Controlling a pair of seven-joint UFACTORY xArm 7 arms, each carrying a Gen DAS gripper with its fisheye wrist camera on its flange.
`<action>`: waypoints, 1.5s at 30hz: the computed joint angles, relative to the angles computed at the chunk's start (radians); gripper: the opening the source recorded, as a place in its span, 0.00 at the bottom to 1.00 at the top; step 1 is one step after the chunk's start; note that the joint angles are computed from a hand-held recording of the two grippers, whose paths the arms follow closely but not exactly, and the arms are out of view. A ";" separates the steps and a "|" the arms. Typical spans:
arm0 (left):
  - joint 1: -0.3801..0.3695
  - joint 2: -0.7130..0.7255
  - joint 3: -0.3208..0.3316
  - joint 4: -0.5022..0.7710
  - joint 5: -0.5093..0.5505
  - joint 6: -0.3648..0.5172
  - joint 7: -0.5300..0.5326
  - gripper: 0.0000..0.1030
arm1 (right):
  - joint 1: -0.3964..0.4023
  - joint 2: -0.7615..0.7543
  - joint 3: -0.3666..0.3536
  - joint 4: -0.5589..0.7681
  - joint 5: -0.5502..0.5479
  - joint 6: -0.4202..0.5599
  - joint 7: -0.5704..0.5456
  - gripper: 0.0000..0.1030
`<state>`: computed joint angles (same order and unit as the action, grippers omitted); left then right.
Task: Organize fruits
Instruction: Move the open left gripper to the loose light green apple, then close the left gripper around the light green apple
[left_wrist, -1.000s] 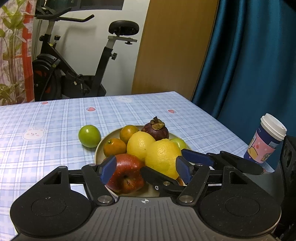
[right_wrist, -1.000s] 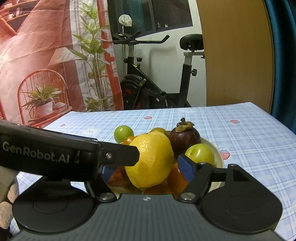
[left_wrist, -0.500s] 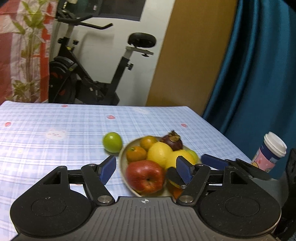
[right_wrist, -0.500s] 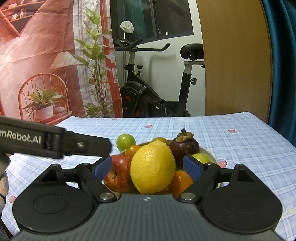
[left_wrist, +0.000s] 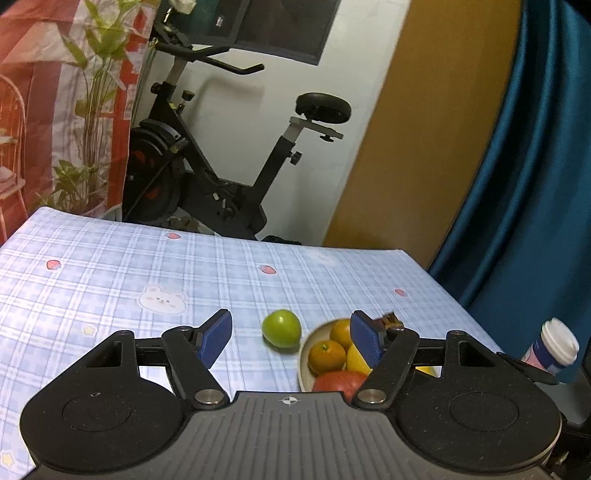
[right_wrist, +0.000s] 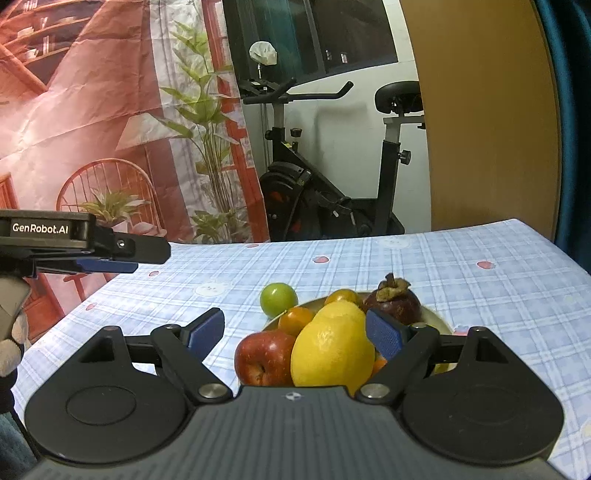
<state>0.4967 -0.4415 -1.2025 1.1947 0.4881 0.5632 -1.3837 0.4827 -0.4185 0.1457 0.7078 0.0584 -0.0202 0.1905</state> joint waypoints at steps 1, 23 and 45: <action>-0.007 0.001 0.016 -0.008 -0.005 -0.011 -0.001 0.70 | 0.004 0.009 -0.006 0.018 -0.003 0.011 -0.007 0.83; -0.230 0.484 0.316 0.053 0.125 -0.162 0.146 0.68 | 0.003 0.502 0.019 0.758 0.086 0.697 -0.461 0.71; -0.271 0.599 0.388 -0.131 -0.340 -0.563 0.466 0.61 | 0.018 0.835 0.031 1.201 -0.086 1.089 -0.472 0.48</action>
